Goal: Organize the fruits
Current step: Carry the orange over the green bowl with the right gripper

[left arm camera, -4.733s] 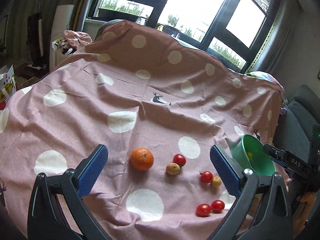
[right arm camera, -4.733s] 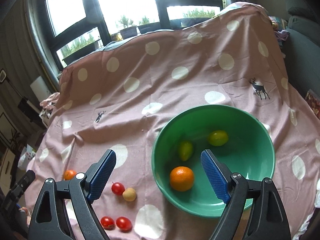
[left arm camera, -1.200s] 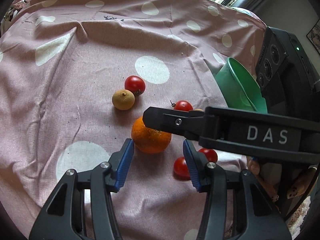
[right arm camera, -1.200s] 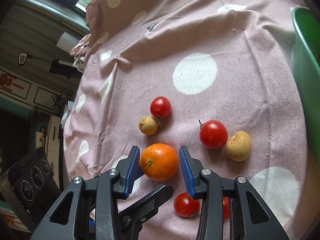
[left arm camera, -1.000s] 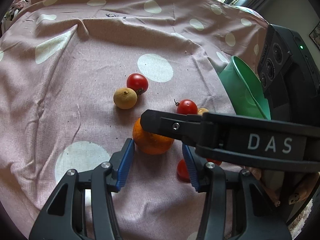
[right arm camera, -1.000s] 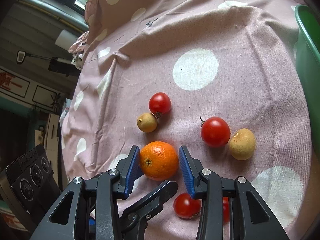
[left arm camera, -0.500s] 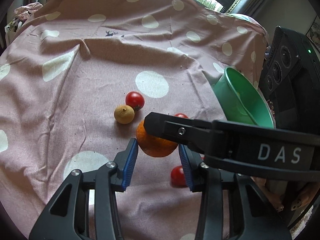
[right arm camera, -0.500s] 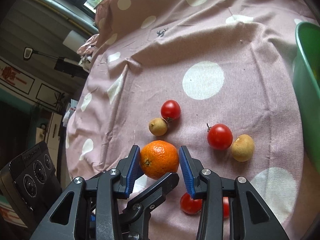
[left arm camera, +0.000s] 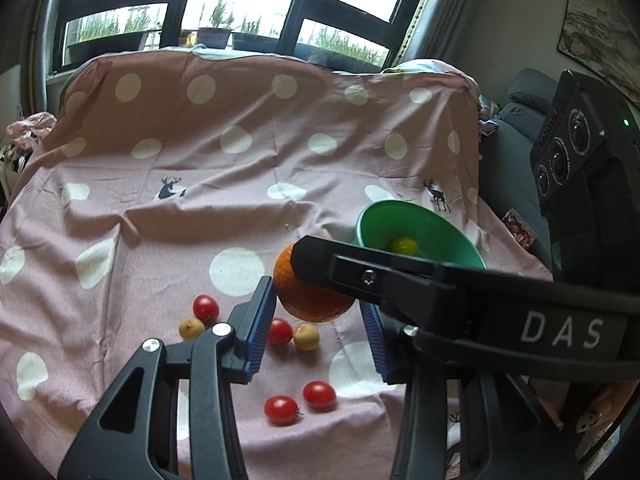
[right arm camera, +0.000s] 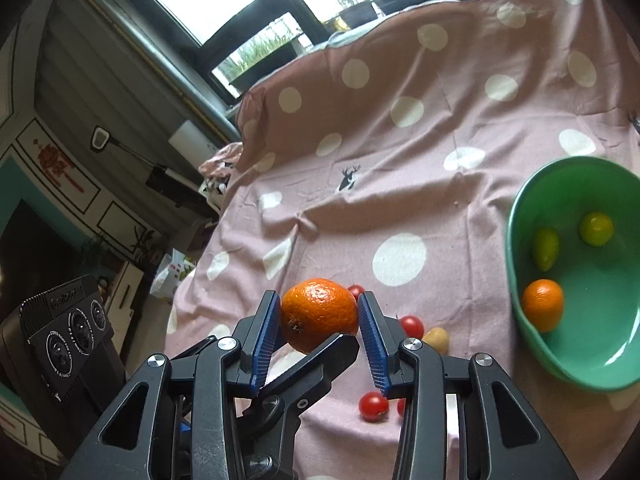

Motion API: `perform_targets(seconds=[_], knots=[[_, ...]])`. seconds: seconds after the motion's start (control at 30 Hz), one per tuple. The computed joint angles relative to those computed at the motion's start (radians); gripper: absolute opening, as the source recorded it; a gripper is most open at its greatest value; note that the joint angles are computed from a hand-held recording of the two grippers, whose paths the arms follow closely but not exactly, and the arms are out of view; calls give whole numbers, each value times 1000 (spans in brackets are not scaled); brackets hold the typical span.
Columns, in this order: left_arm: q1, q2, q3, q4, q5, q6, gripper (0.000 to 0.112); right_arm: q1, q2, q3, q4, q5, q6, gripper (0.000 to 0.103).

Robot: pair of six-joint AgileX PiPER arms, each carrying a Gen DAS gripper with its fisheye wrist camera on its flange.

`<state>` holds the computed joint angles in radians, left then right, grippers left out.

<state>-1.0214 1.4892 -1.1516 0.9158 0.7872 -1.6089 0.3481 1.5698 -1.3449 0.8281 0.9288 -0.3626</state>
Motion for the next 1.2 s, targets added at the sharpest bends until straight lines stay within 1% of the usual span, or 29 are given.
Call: perform_targets(seconds=[0.07, 0.2, 0.3, 0.47, 0.63, 0.77, 0.87, 0.97, 1.2], knots=[[-2, 30, -48, 1, -3, 33, 43, -34, -20, 7, 15, -2, -14, 43], [12, 97, -145, -22, -38, 104, 43, -106, -48, 15, 24, -4, -27, 43], [16, 154, -224, -43, -51, 155, 43, -163, -59, 25, 41, -3, -47, 43], [39, 238, -336, -107, -99, 247, 43, -266, -59, 37, 87, 26, -89, 43], [55, 317, -436, -176, -126, 335, 43, -349, -59, 47, 109, 53, -119, 43], [66, 373, -498, -237, -143, 399, 43, -379, -52, 48, 81, 48, -107, 43], [71, 404, -525, -253, -157, 411, 43, -391, -46, 46, 48, 36, -86, 43], [85, 438, -556, -313, -170, 456, 43, -405, -25, 39, 38, 39, -83, 43], [116, 530, -654, -472, -153, 581, 43, -428, 47, 11, 1, 57, -58, 43]])
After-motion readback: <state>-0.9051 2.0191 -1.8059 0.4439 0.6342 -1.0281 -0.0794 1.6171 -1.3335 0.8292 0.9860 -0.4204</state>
